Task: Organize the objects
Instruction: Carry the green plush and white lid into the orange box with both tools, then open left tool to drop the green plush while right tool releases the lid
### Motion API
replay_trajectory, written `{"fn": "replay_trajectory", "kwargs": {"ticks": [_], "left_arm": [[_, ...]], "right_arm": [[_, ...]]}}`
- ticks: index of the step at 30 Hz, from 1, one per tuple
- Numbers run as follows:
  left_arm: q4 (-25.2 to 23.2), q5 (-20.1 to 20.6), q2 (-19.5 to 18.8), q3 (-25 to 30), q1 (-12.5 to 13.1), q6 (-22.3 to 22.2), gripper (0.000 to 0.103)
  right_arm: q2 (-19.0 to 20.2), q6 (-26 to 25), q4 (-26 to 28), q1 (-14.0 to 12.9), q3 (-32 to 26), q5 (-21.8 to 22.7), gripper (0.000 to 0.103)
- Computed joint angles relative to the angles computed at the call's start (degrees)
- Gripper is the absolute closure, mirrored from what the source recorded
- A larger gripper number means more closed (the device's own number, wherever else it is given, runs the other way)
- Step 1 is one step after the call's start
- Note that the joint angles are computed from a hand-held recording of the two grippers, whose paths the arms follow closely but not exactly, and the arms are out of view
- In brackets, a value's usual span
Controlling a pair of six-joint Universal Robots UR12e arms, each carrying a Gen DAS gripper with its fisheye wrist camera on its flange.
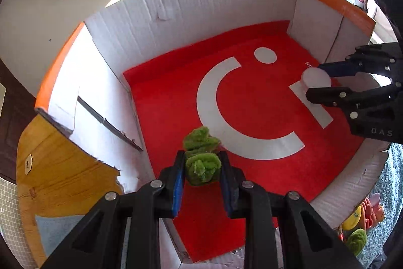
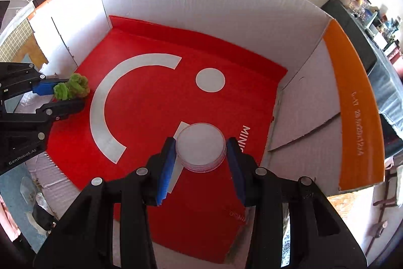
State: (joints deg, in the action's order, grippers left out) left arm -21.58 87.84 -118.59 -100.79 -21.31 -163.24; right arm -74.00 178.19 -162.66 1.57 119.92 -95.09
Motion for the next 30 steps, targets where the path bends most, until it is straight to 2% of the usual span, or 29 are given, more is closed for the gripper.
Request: {"fn": "replay_trajectory", "kwargs": {"ticks": [12, 30], "left_arm": [[-3.1, -1.1, 0.1, 0.8, 0.3, 1.6, 0.075], [-3.1, -0.7, 0.1, 1.1, 0.0, 1.8, 0.072]], "right_arm": [[-0.4, 0.1, 1.5, -1.0, 0.5, 2.9, 0.063], [-2.1, -0.3, 0.6, -1.5, 2.5, 3.3, 0.062]]}}
